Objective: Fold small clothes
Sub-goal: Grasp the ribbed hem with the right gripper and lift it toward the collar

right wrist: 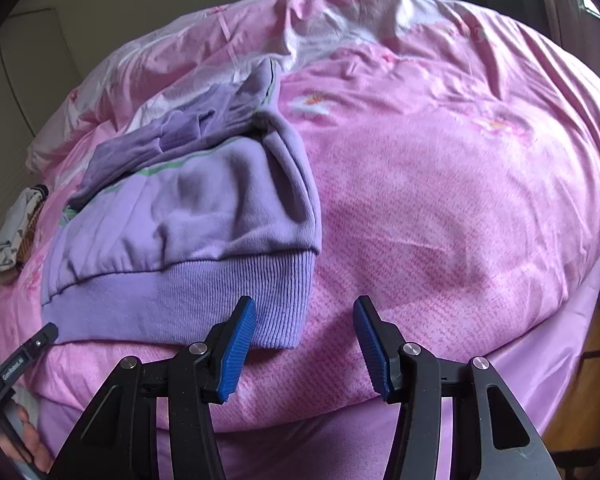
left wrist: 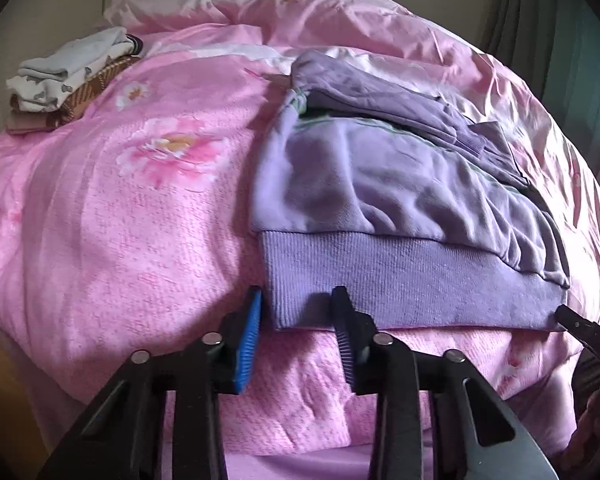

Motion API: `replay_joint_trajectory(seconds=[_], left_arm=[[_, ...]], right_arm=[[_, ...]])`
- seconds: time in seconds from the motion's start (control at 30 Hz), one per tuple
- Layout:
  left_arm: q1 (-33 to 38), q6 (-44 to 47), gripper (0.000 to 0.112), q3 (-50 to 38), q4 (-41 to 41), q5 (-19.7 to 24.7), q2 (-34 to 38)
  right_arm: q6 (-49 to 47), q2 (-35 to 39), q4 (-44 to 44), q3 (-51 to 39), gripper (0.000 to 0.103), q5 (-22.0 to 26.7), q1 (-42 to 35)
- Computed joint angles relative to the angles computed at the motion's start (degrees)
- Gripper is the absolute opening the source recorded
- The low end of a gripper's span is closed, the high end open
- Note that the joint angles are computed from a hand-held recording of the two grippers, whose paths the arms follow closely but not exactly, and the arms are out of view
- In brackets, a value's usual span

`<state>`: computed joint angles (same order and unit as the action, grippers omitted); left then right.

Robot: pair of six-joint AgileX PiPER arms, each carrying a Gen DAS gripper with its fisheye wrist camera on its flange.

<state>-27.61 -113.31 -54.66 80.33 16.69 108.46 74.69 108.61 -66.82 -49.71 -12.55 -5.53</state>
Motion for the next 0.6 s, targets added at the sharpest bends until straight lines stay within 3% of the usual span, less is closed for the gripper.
replay_joint_trajectory(seconds=[0.07,0.2,0.27,0.33,0.6], left_arm=[[-0.3,-0.2,0.031,-0.1,0.0,0.2,0.2],[-0.5,-1.4,0.025,-0.3,0.9,0.1,0.4],[-0.7,-1.3,0.018,-0.2,0.7,0.7,0.3],[-0.7,-1.2,0.011,-0.1,0.7,1.2,-0.1],[-0.5,-1.5,0.009,0.5,1.9,2.7,-6.0]], right_arm=[[4.5,0.6,-4.6,-0.6,0.049,-1.3,-0.7],[15.8,2.5,-16.4,-2.5,0.023,-7.0,-2.7],[18.0,2.8,-18.3,-2.8,0.020,-8.3,-3.3],[16.7,2.0,-16.6,-2.0,0.013,-10.3,-4.3],[6.4,-7.1,-5.3,1.9,0.012,-15.8,-6.0]])
